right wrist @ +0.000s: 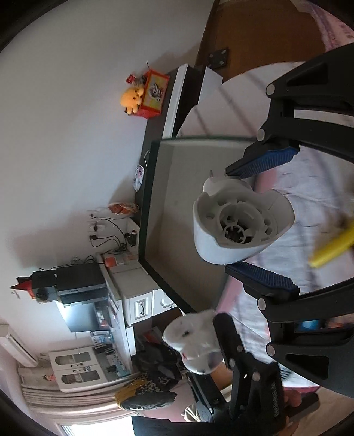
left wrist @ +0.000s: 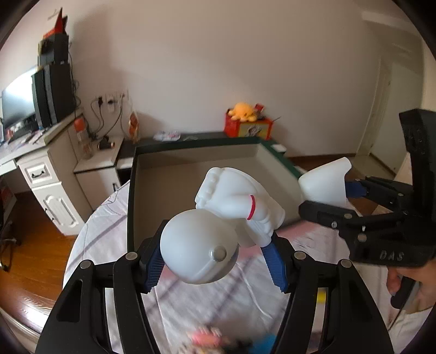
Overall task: Organize rigid objects
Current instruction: 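Carry both white objects into the pink box and open both tools, then withdraw both tools from the box back toward the remaining objects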
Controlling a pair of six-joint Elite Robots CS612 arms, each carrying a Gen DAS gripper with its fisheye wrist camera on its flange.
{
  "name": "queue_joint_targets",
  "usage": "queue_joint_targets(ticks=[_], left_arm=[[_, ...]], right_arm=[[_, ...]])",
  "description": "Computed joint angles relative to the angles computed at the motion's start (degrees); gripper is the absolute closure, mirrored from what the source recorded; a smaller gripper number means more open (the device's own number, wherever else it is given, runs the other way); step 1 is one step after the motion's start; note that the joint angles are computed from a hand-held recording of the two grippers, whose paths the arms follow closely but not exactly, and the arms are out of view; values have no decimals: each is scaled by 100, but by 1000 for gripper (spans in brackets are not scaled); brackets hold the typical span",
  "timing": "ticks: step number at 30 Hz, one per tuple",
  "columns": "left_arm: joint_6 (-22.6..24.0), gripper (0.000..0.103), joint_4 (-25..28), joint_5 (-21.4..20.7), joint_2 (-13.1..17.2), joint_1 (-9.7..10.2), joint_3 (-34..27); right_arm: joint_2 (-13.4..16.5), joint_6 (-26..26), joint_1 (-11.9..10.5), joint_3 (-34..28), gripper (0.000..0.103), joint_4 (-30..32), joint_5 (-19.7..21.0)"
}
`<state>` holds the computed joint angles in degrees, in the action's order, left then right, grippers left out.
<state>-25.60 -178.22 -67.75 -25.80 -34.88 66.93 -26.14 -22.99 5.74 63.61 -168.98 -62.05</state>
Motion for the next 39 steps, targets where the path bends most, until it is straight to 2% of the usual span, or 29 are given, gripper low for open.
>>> queue_joint_targets(ticks=[4,7,9,12,14,15,16,18,21,25,28,32,33,36,39], left_arm=[[-181,39,790,-258,292,184,-630],[-366,38,1245,-382,402,264,-871],[-369,38,1361,-452,446,290,-945],[-383,36,1458,-322,471,276,-978],[-354,17,1288,-436,449,284,-920],[-355,11,1175,-410,422,268,-856],[-353,4,1087,-262,391,242,-791],[-287,2,919,73,308,177,-639],[-373,1,700,218,108,143,-317],[-447,0,163,809,-216,-25,282],[-490,0,-416,1402,-506,-241,871],[-647,0,-1084,1953,-802,-516,1516],[-704,0,-1152,2130,-865,-593,1646],[-852,0,-1433,2805,-1013,-861,2015],[-1057,0,-1486,3241,-1158,-1081,2316]], right_arm=[[323,-136,127,-710,38,761,-179],[567,-210,187,-1202,38,1330,-425],[659,-233,209,-1340,38,1505,-487],[741,-204,201,-1445,38,1663,-523],[754,-118,180,-1440,38,1690,-460],[759,-79,175,-1447,36,1659,-462],[725,-39,167,-1370,34,1562,-475],[612,143,136,-1129,21,1163,-471],[426,343,51,-809,20,777,-165],[13,432,-42,-30,16,-152,-186],[-340,539,-120,678,16,-987,-149],[-753,714,-220,1554,13,-1985,-17],[-854,748,-245,1782,0,-2239,3],[-1054,816,-284,2325,0,-3060,-32],[-1216,843,-308,2752,0,-3619,-119]])
